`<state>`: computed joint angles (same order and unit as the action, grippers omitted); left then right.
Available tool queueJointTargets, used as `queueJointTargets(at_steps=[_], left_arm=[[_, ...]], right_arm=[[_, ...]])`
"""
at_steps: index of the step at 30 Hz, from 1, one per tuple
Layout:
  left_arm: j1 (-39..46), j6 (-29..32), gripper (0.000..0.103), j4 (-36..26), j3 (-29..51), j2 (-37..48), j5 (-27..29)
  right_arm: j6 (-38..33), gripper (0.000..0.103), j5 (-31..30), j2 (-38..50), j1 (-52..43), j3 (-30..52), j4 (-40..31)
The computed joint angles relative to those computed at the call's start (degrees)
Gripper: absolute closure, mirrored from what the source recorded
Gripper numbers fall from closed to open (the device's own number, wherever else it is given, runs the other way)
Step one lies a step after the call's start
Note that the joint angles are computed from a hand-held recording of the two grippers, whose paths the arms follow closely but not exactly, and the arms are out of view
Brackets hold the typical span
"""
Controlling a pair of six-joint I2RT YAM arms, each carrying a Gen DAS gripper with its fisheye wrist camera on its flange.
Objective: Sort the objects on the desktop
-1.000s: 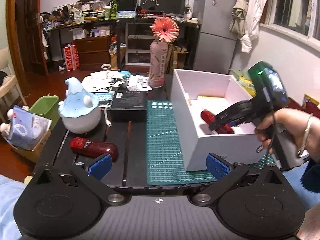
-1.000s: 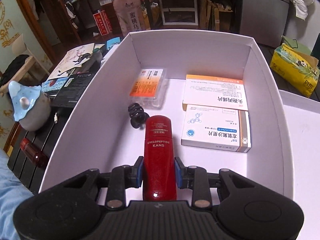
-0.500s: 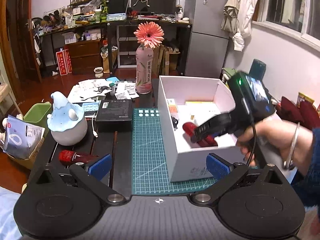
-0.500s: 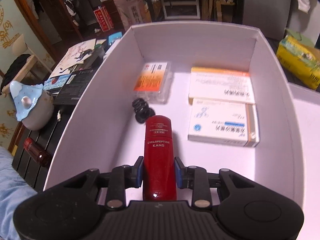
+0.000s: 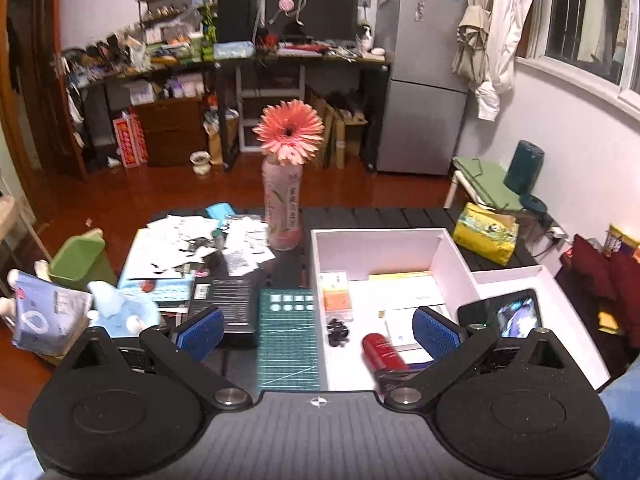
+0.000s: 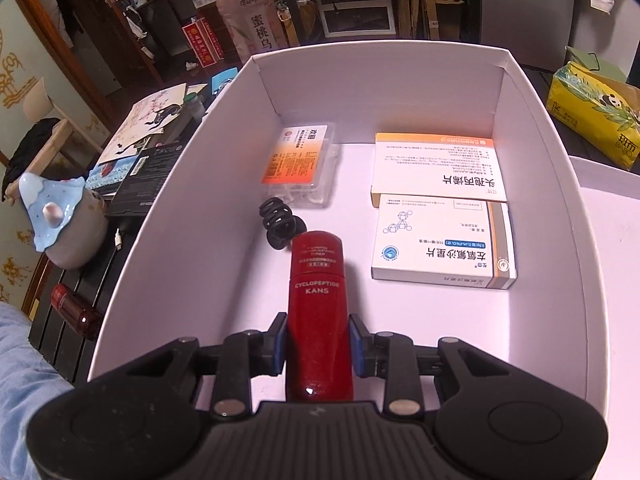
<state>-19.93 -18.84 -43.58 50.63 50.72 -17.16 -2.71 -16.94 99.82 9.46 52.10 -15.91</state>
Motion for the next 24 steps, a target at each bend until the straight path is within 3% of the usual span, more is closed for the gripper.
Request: queueJointTargets(at_steps=[4,15,19,24], left_arm=[[-1.71,-0.24,0.001,-1.25,2.14,3.98,-4.38],[7.20,4.51,0.001,2.51,-7.83,2.43,8.82],[7.64,8.28,0.001,4.68,-10.36,1.18,9.63],[14.72,12.04,0.001,6.09,-11.94,3.10,17.64]], right_arm=[[0.54,0.074,1.42,-0.93,0.53,-1.28,1.76],[0.77,0.074,5.47,-2.59,2.07,-3.06,3.52],[1.72,0.074,6.83,-3.91,2.67,-4.75,4.72],[3.37,0.074,7.40,-3.17,3.67,-4.14,2.54]])
